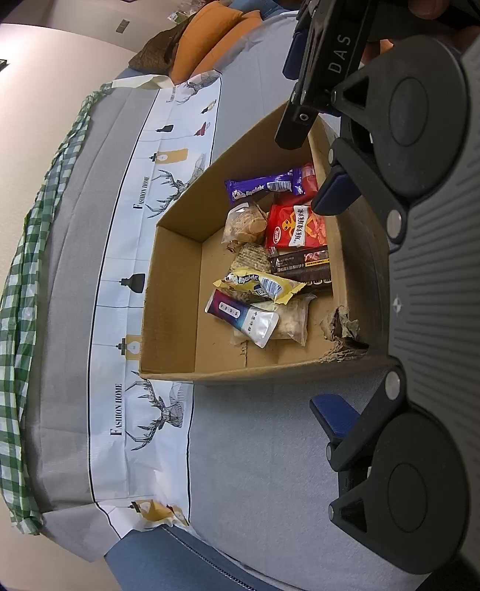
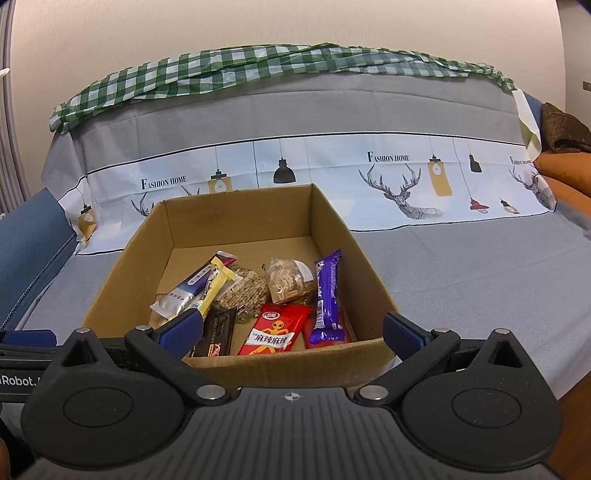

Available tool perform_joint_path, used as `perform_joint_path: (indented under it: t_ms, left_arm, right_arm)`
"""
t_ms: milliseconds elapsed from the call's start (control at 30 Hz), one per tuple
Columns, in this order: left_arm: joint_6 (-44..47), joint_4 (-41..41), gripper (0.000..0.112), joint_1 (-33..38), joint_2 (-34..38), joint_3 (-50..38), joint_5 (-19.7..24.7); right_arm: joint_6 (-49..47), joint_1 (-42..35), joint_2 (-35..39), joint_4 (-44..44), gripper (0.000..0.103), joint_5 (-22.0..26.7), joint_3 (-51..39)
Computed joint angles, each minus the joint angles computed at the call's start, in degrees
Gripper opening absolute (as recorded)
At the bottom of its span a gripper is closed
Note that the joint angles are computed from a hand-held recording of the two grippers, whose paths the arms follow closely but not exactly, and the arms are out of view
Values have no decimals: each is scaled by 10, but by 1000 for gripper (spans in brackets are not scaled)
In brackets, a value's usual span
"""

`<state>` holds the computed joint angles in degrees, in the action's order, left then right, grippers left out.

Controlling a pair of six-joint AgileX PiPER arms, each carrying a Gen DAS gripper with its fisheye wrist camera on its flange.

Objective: Organize snacks

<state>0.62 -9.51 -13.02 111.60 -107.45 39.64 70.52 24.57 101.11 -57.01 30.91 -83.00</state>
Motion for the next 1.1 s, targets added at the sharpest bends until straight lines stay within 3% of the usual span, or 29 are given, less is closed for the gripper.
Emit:
perform_joint_path:
  t_ms: [1100]
  left_arm:
    - [17,-16,103,2,-6,11,-17]
  right_arm:
    - [1,-2,-2,2,102,-1,-1]
